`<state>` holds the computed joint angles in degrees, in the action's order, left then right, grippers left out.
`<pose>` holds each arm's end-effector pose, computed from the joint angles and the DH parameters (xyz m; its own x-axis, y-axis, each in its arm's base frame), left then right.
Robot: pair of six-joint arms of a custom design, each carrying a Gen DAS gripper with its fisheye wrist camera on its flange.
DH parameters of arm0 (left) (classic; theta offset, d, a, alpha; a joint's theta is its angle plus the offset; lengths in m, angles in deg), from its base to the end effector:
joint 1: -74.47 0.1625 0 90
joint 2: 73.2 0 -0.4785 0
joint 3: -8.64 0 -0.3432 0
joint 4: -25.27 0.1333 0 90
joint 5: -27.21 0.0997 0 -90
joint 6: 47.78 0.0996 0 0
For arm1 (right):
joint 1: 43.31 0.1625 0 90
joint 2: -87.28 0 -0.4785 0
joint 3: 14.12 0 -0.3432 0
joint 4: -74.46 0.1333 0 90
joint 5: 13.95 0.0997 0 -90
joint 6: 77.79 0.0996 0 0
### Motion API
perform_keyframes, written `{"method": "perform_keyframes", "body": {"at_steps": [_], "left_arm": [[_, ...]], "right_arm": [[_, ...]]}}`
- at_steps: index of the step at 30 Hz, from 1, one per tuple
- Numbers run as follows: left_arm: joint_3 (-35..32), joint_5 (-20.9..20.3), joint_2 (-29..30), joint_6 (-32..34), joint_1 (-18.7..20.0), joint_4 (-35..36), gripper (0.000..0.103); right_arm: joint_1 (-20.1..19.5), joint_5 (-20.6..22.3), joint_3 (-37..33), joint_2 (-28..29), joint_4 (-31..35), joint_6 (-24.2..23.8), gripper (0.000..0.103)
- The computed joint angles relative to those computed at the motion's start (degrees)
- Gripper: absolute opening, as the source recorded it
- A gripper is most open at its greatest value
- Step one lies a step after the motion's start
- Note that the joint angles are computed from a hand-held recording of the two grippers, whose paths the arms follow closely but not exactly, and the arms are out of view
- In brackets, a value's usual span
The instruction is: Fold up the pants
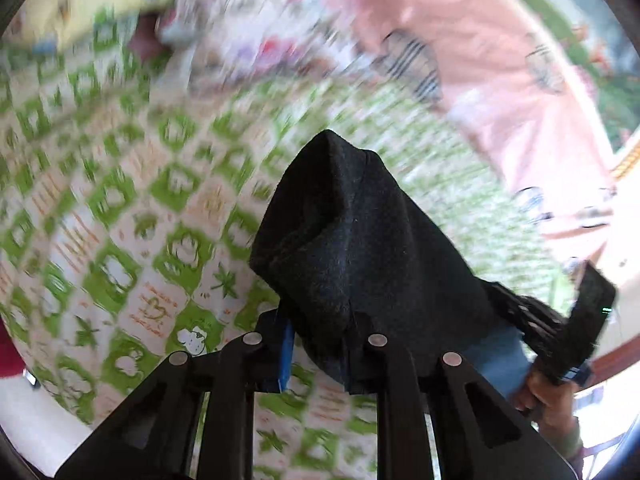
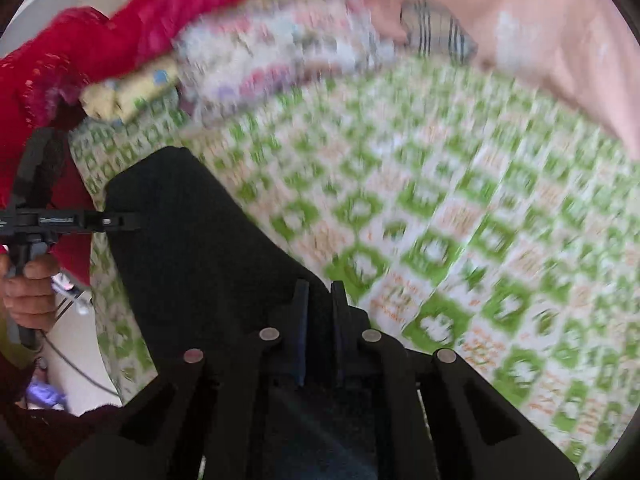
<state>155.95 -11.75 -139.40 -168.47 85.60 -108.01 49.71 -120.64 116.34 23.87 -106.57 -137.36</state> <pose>-0.2404 -0.2621 0.1506 -0.8433 -0.4930 -0.2140 -0.0975 0.5319 -0.8412 0.1297 -0.4717 0.2277 -0.4461 -0.7533 0.4833 -0.8545 0.5191 0.0204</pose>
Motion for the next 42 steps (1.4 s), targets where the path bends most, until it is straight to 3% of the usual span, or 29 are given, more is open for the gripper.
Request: {"method": "perform_keyframes", "body": {"at_steps": [3,7,13,15,19,22,26,29,33,40,42], "left_arm": [[-0.62,1.20,-1.41,-0.86,-1.90,4.00,0.017],[-1.01,1.05,-1.15,1.08,0.58,7.50,0.017],[0.01,-0.37,1.90,6.91,9.34,4.67,0.018],[-1.07,-1.14,4.37,8.12,11.27,6.11,0.023],[-4.44,-2.46,4.82,3.38,8.53,17.29,0.041],[-6.49,-3.17,3.13,-1.57,5.01,25.48,0.042],[-8.09,-2.67,2.01,-3.57,1.58,28.48,0.045],[-9.66,-0.25,3.91,1.07,1.90,24.75,0.047],[-10.81,1.75,9.04,13.19,4.13,11.35,0.051],[-16.09,0.08,21.79,38.58,8.41,-13.23,0.051],[-18.52,-0.87,24.78,44.39,9.11,-17.09,0.052]], "right_arm": [[-1.20,3.45,0.79,0.41,-3.61,1.88,0.010],[-2.10,2.85,0.68,5.88,-10.32,2.72,0.010],[-2.44,-0.81,-0.12,12.43,-17.63,1.99,0.009],[-2.13,-3.20,-0.59,13.79,-18.98,1.98,0.011],[-1.91,-3.04,0.57,10.90,-18.73,3.92,0.023],[-2.56,-1.08,2.58,5.61,-16.91,6.14,0.033],[-5.10,2.39,6.84,-3.00,-15.00,7.92,0.043],[-8.40,4.64,10.23,-9.81,-14.02,9.01,0.047],[-12.66,6.68,13.93,-16.84,-13.98,8.86,0.050],[-22.98,11.94,19.42,-29.20,-13.41,6.56,0.054],[-26.89,14.88,20.23,-32.92,-12.22,6.50,0.054]]}}
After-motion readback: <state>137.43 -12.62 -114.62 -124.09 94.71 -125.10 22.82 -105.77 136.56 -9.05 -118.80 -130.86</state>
